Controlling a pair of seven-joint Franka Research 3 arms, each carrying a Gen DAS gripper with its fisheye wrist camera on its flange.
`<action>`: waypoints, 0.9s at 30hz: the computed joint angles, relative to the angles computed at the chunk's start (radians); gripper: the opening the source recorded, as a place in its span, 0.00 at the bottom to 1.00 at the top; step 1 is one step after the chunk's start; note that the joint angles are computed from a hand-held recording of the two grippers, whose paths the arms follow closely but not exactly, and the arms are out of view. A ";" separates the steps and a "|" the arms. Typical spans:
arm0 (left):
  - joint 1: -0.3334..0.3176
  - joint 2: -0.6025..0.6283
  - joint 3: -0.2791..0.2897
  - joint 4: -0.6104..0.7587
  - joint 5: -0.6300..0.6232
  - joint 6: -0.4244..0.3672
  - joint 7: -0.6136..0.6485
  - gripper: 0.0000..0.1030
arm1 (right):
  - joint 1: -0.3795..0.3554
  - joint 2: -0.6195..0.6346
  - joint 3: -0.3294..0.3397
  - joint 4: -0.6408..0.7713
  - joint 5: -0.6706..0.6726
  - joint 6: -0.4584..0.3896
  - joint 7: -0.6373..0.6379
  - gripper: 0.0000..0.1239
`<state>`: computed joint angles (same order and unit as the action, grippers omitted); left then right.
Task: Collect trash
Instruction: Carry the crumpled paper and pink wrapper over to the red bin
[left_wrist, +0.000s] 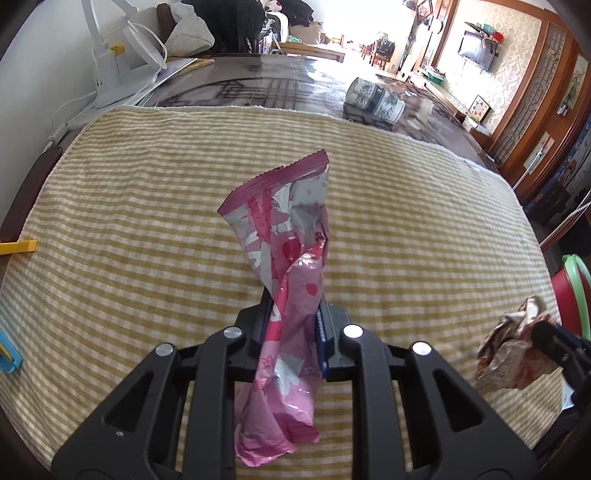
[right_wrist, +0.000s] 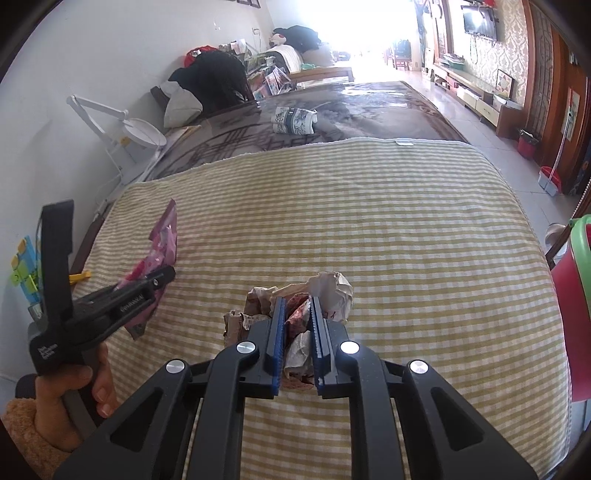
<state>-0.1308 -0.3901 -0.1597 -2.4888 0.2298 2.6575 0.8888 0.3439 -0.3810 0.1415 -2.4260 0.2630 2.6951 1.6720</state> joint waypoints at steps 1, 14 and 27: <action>-0.006 -0.004 0.002 -0.003 -0.005 -0.010 0.007 0.18 | 0.004 -0.009 -0.003 -0.006 0.008 0.001 -0.001 0.10; -0.124 -0.119 -0.030 -0.012 -0.099 -0.115 -0.016 0.18 | 0.005 -0.205 -0.077 -0.170 0.151 0.015 -0.015 0.10; -0.213 0.021 -0.112 0.184 -0.059 -0.105 -0.006 0.18 | -0.152 -0.435 -0.134 -0.291 0.163 0.019 0.013 0.10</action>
